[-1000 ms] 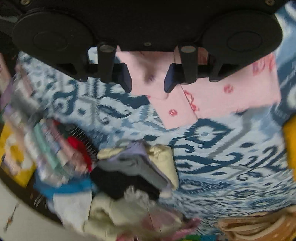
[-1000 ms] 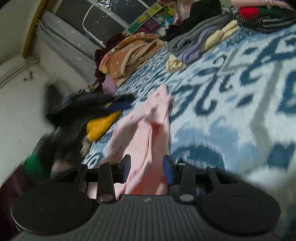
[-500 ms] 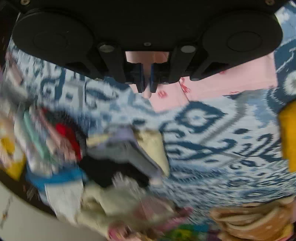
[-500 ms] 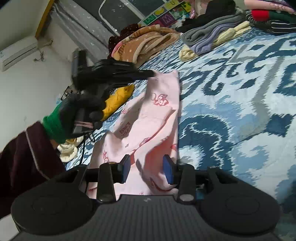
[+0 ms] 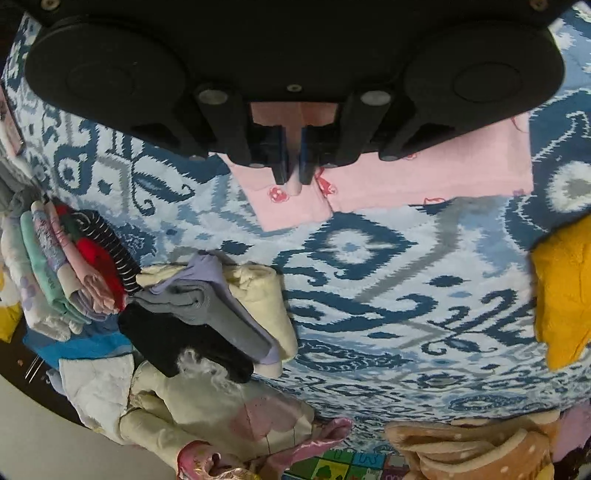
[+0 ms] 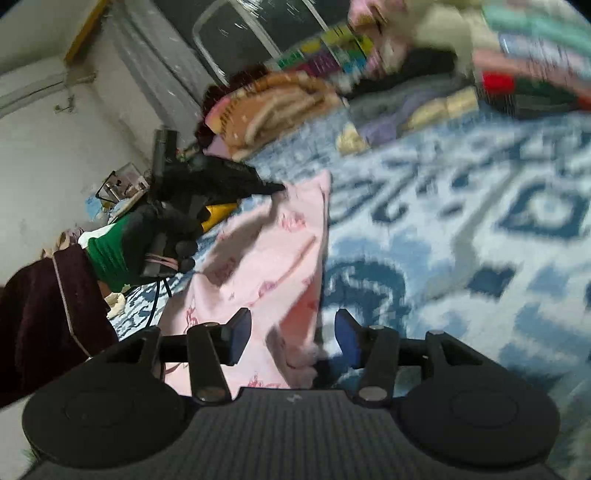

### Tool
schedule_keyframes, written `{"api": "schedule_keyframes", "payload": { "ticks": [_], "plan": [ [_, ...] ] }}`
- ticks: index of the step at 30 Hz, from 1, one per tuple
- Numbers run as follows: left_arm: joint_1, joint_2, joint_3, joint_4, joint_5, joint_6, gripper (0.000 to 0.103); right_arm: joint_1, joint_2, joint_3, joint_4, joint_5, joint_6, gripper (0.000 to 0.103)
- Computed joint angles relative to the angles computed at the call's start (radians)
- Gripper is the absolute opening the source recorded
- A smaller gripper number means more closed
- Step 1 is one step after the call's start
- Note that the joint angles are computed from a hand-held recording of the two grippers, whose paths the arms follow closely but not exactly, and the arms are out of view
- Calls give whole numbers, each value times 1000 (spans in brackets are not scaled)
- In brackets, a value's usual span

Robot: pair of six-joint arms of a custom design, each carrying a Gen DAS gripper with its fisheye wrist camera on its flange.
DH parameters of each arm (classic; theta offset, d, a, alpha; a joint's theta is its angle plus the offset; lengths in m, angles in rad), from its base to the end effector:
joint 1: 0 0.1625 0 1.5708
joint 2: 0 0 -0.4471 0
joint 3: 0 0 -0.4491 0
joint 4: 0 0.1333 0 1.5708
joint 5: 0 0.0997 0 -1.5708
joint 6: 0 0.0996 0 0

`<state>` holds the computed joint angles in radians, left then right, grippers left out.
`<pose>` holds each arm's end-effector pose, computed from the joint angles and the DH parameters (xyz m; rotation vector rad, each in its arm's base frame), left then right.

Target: Fold clothes

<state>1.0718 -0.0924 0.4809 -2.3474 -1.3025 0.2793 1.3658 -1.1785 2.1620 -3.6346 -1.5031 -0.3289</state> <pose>-0.3333 -0.9452 -0.0175 1.0145 2.6738 -0.6007 0.0242 -0.5713 0.2429 0.2073 -2.5146 1.4816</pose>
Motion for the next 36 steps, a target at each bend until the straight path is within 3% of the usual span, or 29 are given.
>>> {"api": "schedule_keyframes", "payload": {
  "ticks": [3, 5, 7, 11, 18, 20, 23, 25, 31, 33, 36],
  "plan": [
    [0, -16, 29, -24, -3, 3, 4, 23, 42, -7, -103, 13, -144, 51],
    [0, -15, 29, -31, -3, 5, 4, 42, 72, -25, -111, 10, -265, 50],
    [0, -14, 29, -38, -2, 7, 4, 51, 92, -43, -80, -2, -321, 49],
    [3, 2, 4, -31, 2, 8, 4, 52, 103, -75, 72, -73, -338, 50],
    [1, 65, -96, 52, 76, 32, 5, 41, 97, -73, 91, -41, -318, 51],
    [-5, 58, -86, 42, 99, 31, 16, 44, 95, -65, 75, -39, -326, 51],
    [-20, -30, 66, -90, 119, 53, 29, 48, 69, -43, 72, -13, -314, 51],
    [-28, -120, 214, -184, 114, 53, 45, 51, 47, -33, 72, 6, -278, 51],
    [-41, -381, 646, -473, 78, -23, 56, 46, 56, -149, 162, 27, 1, 49],
    [-31, -445, 763, -547, 41, -64, 56, 66, 90, -208, 171, -28, -52, 48],
    [-10, -522, 906, -633, -22, -117, 57, 106, 151, -307, 189, -137, -209, 48]
  ]
}}
